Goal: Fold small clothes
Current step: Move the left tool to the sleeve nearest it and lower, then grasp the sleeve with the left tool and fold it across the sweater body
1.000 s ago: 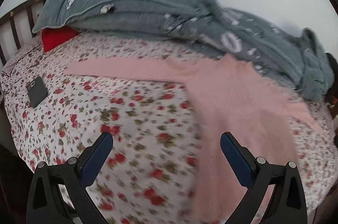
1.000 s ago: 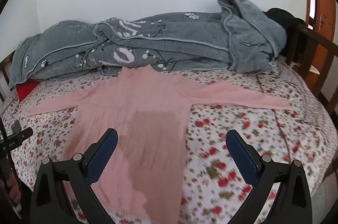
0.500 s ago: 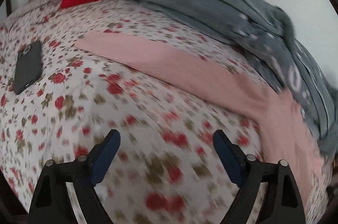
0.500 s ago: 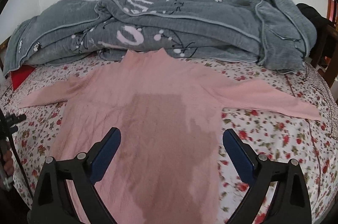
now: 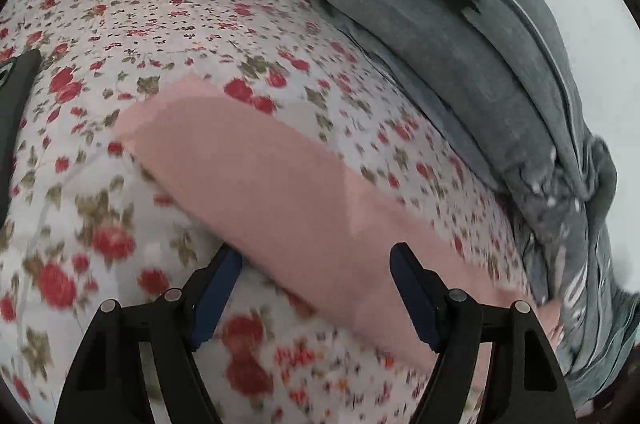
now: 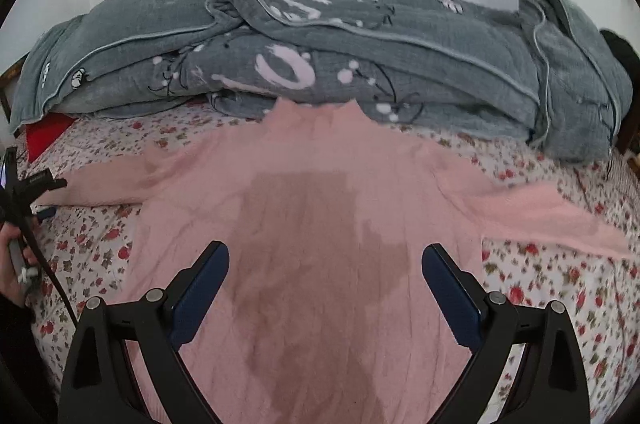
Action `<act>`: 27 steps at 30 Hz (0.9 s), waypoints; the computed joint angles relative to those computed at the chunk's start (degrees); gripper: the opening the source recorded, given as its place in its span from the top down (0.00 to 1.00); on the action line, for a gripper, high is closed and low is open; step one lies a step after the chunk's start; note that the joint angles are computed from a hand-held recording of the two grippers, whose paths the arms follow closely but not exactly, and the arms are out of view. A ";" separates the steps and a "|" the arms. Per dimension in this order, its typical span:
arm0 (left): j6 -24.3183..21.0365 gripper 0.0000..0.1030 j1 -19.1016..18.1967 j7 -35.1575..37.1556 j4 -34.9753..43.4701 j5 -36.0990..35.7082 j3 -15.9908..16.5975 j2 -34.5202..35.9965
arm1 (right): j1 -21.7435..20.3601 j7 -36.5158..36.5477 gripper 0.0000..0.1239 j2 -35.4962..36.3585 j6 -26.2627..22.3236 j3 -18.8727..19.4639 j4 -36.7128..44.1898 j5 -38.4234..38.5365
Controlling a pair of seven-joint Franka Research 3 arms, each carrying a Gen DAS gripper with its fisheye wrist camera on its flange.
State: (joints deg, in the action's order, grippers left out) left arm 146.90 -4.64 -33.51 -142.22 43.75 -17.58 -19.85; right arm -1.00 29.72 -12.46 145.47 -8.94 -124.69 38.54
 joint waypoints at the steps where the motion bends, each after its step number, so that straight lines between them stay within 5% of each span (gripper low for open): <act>1: 0.23 0.28 0.35 -0.27 -0.04 0.15 0.29 0.00 | 0.14 -0.42 0.22 -0.17 0.15 -0.02 0.01 0.36; 3: -1.13 0.31 0.60 0.71 0.74 -0.16 0.56 0.55 | 0.33 -0.95 0.22 -0.67 0.53 -0.02 -0.22 0.83; 8: -11.37 0.75 -0.60 3.74 3.92 -2.78 0.58 2.10 | 0.77 -2.47 0.22 -1.53 2.63 -0.07 -1.21 1.11; 10: -8.31 0.92 -0.40 2.88 1.92 -0.32 1.34 0.71 | 0.72 -2.53 0.22 -1.65 2.81 -0.20 -1.40 0.78; 13: -8.52 0.93 -0.50 5.00 2.01 0.10 1.33 -0.09 | 0.50 -2.93 0.22 -1.90 1.98 -0.83 -1.39 0.94; 17: -17.51 0.93 -2.17 9.13 7.26 0.75 -1.29 -0.21 | -0.24 -3.97 0.22 -2.54 0.04 -2.31 -0.89 2.18; 24: -34.35 0.93 -7.47 18.08 28.91 7.44 -5.60 10.91 | -2.71 -9.16 0.22 -2.52 -2.36 -5.53 1.75 5.76; 27: -38.29 0.93 -10.92 21.14 39.77 11.14 -6.29 18.63 | -4.55 -11.73 0.22 -0.53 -3.40 -7.02 4.38 7.48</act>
State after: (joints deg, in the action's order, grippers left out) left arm 108.61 -15.57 -12.37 -102.44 54.88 -23.88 -1.22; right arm -5.55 17.99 -12.98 142.07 -15.96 -120.31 46.02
